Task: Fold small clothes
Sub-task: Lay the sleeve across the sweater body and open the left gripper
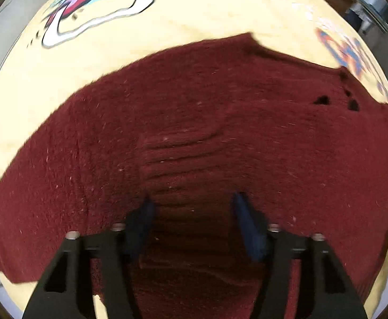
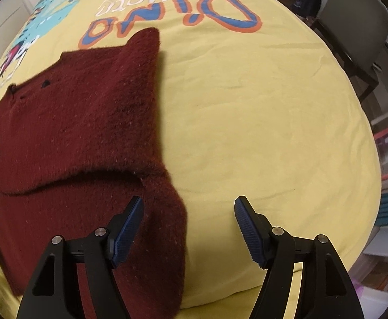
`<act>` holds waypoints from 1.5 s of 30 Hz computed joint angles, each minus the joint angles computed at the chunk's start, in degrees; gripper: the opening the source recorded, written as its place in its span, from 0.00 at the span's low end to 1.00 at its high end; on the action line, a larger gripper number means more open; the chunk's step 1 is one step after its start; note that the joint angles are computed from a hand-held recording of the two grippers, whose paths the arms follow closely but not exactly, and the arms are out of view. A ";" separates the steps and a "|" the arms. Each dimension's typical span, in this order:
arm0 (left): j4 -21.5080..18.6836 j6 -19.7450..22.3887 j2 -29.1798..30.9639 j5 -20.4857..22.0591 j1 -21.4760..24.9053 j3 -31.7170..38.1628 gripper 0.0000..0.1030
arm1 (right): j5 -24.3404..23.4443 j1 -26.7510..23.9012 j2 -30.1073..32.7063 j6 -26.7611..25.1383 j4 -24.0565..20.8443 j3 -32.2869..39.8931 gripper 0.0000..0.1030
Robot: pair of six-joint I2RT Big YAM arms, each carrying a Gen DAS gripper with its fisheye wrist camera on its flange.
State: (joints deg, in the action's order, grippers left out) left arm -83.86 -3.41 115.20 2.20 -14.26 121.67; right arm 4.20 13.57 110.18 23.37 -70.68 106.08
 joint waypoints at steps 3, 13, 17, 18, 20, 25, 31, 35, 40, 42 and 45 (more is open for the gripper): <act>1.65 1.28 -1.61 0.85 -0.14 -2.08 0.19 | -2.05 -0.42 0.51 1.46 0.95 1.11 0.70; 7.06 -0.03 -11.19 3.11 1.40 -8.80 0.11 | -7.70 -2.01 7.98 3.98 2.54 13.07 0.70; 6.09 -0.51 -6.45 0.64 0.44 -3.62 0.11 | -8.23 -1.86 15.22 3.25 -0.94 23.06 0.70; 5.68 -0.18 -6.48 0.85 0.83 -4.37 0.11 | -9.15 -1.79 17.05 2.61 -1.99 25.40 0.70; 4.98 0.24 -6.34 0.60 1.26 -5.32 0.12 | -10.85 -1.66 20.31 1.98 -4.55 29.44 0.70; 5.84 0.11 -6.20 0.78 1.80 -7.37 0.12 | -10.36 -0.85 21.27 0.75 -4.55 30.78 0.19; 6.78 1.03 -6.07 -1.07 1.06 -6.86 0.12 | -4.66 0.34 18.60 -0.45 -3.28 27.97 0.17; 8.09 0.54 -5.36 -4.24 0.60 -8.25 0.19 | -5.06 0.10 20.84 -0.26 -4.52 29.16 0.18; 9.77 0.08 -5.91 -5.35 0.83 -9.67 0.33 | -5.86 -0.15 19.15 1.76 -1.28 26.47 0.38; 9.04 -0.05 -5.69 -7.35 0.66 -8.81 0.40 | -4.35 0.14 17.04 1.67 -0.20 24.44 0.55; 8.28 -1.57 -6.18 -6.96 1.05 -7.97 0.47 | -3.31 0.95 13.69 0.41 2.32 21.30 0.79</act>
State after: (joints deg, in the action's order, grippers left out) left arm -75.58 -4.99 109.02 -4.76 -13.21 113.69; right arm 0.89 14.51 123.87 23.78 -68.36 127.38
